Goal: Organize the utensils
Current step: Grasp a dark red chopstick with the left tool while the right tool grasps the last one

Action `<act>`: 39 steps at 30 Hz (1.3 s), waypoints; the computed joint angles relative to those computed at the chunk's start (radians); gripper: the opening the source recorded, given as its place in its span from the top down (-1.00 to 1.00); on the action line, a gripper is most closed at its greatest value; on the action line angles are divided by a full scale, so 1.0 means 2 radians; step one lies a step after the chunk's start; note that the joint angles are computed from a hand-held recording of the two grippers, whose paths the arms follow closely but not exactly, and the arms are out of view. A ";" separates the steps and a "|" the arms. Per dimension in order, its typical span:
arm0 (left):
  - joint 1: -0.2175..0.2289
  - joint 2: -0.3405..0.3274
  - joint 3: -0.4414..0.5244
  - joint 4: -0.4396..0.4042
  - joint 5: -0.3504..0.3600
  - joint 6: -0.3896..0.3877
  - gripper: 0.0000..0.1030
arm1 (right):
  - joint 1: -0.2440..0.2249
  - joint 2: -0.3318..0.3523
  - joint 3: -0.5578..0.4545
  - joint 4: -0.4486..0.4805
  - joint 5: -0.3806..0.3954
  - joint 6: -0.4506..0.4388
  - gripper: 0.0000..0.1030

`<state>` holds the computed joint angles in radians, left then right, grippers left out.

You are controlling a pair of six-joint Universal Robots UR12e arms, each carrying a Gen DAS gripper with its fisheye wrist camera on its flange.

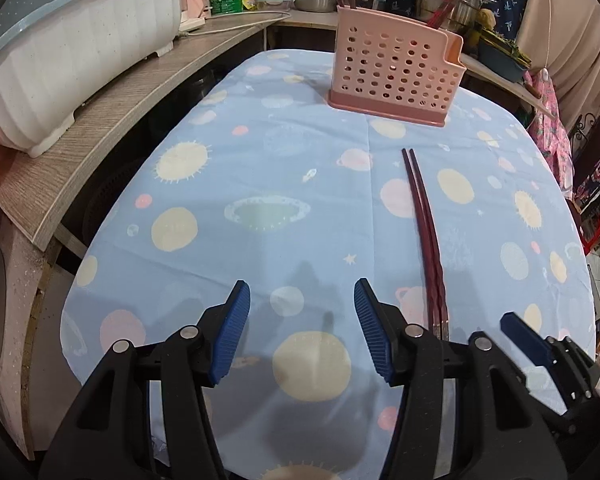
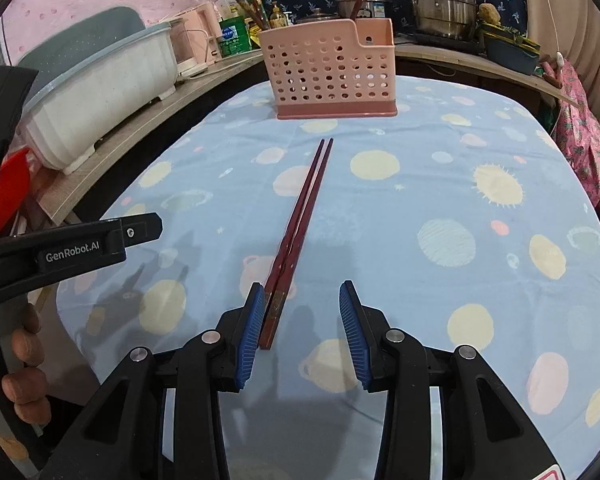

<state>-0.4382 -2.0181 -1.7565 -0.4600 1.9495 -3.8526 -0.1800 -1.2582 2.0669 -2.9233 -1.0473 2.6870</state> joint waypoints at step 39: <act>-0.007 -0.016 0.014 -0.008 -0.032 0.022 -0.24 | -0.008 0.020 0.006 -0.050 -0.047 0.031 0.87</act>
